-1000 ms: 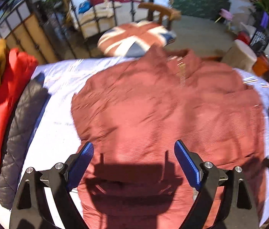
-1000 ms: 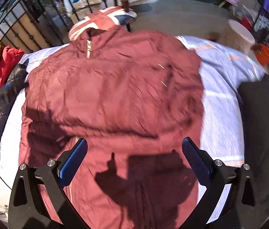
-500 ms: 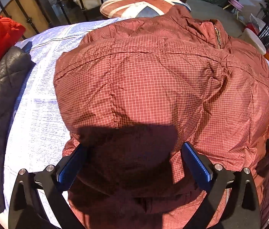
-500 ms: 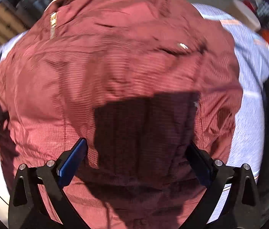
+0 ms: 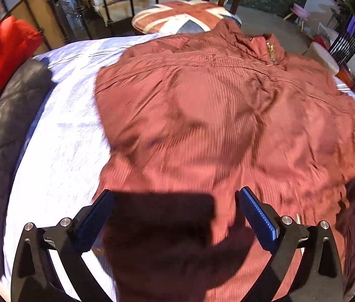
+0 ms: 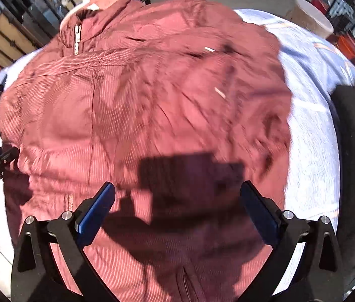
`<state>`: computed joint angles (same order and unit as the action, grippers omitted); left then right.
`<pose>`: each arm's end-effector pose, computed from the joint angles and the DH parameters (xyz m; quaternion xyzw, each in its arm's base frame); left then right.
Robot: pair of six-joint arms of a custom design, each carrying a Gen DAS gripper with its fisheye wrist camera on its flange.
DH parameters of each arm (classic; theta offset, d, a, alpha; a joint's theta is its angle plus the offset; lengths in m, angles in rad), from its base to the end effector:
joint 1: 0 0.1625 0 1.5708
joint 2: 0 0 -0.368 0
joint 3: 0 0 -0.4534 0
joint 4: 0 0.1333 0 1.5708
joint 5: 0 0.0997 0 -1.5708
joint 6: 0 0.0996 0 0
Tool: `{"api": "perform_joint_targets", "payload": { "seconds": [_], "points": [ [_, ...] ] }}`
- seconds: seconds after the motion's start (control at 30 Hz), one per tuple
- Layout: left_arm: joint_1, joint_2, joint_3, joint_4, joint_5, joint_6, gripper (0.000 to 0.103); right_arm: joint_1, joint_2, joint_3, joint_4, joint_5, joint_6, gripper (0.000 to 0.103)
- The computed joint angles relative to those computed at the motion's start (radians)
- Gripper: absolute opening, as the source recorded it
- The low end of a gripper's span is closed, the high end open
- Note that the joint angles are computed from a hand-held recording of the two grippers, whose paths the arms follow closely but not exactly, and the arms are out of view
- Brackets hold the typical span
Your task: Fold large clothes
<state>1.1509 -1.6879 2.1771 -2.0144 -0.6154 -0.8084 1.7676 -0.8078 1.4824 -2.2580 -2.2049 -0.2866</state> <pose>0.0108 -0.5022 0.2529 -0.1611 0.8732 -0.2483 0.3873 0.2115 -0.6809 0.0663 0.2255 -0.9230 -0.0080 0.3117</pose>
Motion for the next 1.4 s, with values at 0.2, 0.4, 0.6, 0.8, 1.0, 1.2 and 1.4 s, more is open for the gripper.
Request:
{"api": "perform_joint_targets", "payload": {
  "seconds": [0.2, 0.4, 0.6, 0.8, 1.0, 1.2, 1.4],
  "points": [
    [-0.122, -0.289, 0.175, 0.305, -0.05, -0.336, 0.097, -0.069, -0.195, 0.168, 0.013, 0.031, 0.012, 0.098],
    [-0.245, -0.647, 0.341, 0.567, -0.174, -0.646, 0.096, -0.161, -0.382, 0.317, 0.071, 0.016, 0.034, 0.098],
    [-0.351, -0.845, 0.429, 0.691, -0.287, -0.7, 0.095, -0.245, -0.524, 0.401, 0.162, 0.077, 0.029, 0.098],
    [-0.437, -0.996, 0.523, 0.702, -0.391, -0.72, 0.089, -0.292, -0.615, 0.459, 0.264, 0.156, -0.007, 0.091],
    [-0.477, -1.051, 0.596, 0.689, -0.472, -0.728, 0.085, -0.314, -0.672, 0.512, 0.3, 0.159, -0.055, 0.088],
    [-0.475, -1.046, 0.613, 0.648, -0.464, -0.732, 0.073, -0.287, -0.615, 0.5, 0.287, 0.157, -0.065, 0.082],
    [-0.46, -0.927, 0.564, 0.595, -0.461, -0.714, 0.051, -0.274, -0.601, 0.492, 0.307, 0.161, -0.091, 0.062]
  ]
}}
